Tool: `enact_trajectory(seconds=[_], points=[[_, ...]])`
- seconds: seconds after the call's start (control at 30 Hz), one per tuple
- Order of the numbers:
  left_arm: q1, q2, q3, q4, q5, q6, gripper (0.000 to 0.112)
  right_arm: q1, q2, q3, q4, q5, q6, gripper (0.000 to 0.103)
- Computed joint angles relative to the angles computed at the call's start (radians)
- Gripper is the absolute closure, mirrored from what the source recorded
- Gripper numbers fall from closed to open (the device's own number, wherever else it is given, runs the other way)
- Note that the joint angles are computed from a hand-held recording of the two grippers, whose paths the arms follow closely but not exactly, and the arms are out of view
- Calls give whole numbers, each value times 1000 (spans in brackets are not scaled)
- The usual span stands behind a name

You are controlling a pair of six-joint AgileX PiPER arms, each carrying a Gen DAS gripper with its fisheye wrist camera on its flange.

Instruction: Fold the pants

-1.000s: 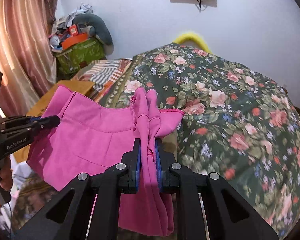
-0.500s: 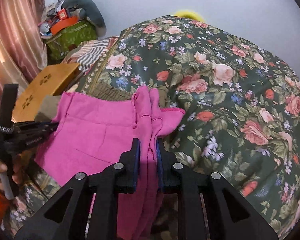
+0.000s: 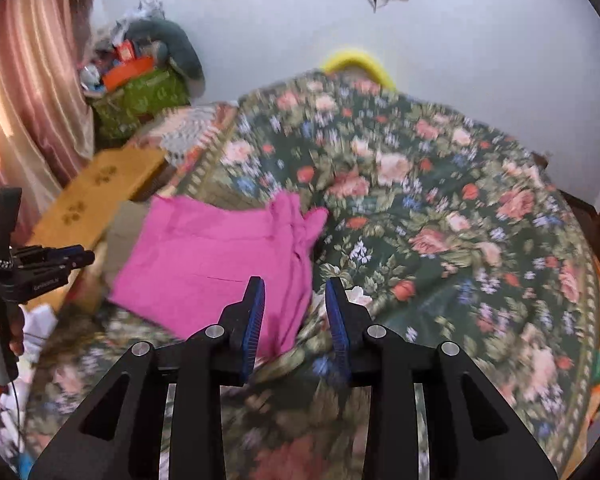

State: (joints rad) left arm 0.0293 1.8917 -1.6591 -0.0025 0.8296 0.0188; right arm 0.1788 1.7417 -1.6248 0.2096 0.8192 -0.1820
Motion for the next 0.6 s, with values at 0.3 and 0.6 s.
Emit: enact_trajectory(seconds=[0.3, 0.6], points=[[-60, -481, 121, -81, 60, 55, 86, 75, -382, 76, 6, 36, 22, 75], [-393, -839, 86, 214, 186, -256, 76, 222, -697, 68, -66, 87, 100, 75]])
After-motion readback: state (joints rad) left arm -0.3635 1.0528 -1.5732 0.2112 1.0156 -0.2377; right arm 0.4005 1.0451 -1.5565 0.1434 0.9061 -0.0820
